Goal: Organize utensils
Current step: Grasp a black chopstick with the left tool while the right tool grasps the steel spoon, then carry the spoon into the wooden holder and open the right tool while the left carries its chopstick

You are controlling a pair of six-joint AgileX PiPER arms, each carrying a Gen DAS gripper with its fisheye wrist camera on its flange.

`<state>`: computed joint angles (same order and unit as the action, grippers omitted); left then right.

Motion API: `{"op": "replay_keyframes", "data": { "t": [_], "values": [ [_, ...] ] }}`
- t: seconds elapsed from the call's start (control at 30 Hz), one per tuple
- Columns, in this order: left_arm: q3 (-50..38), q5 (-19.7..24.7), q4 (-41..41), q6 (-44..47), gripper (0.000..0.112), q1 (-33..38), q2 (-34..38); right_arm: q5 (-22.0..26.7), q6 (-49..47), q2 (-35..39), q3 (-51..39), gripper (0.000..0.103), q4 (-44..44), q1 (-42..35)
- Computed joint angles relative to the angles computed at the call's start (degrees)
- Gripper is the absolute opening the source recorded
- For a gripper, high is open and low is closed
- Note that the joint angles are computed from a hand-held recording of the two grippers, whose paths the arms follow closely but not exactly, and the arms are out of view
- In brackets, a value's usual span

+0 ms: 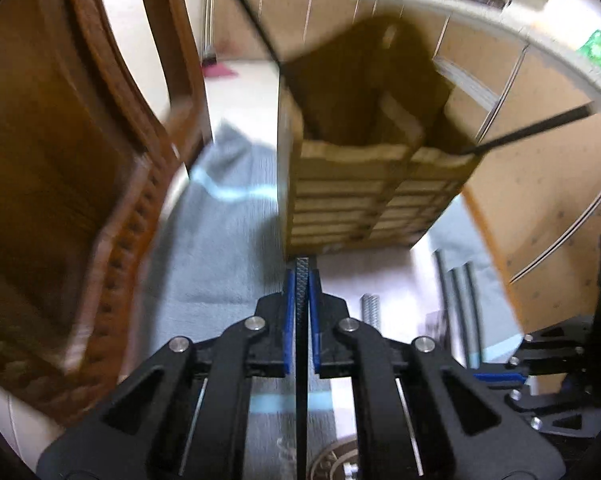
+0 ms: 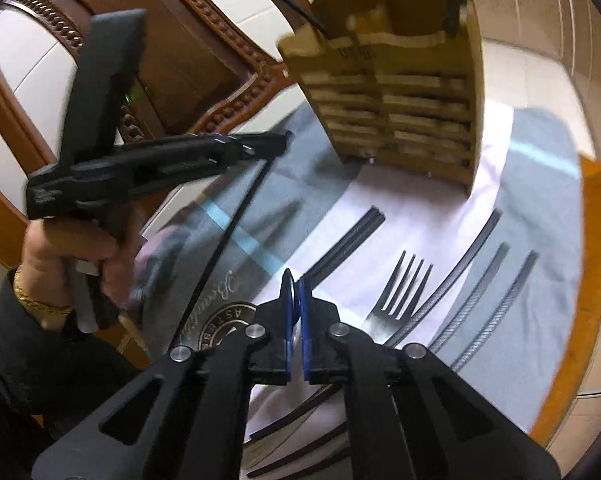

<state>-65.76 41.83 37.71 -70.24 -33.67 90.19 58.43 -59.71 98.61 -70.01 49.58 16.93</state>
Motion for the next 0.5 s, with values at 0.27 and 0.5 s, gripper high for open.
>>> {"op": "replay_keyframes", "data": {
  "t": [0.27,0.5],
  "values": [
    [-0.2,13.8,13.6,-12.9,0.007,-14.3,-11.1,-3.1,2.5,-19.0,9.2,0.004,0.5,-3.4],
    [-2.2,24.9,18.9,-15.0,0.007,-23.6,-16.5,-13.7,11.4,-33.4,13.0,0.004,-4.6,-0.5]
  ]
}}
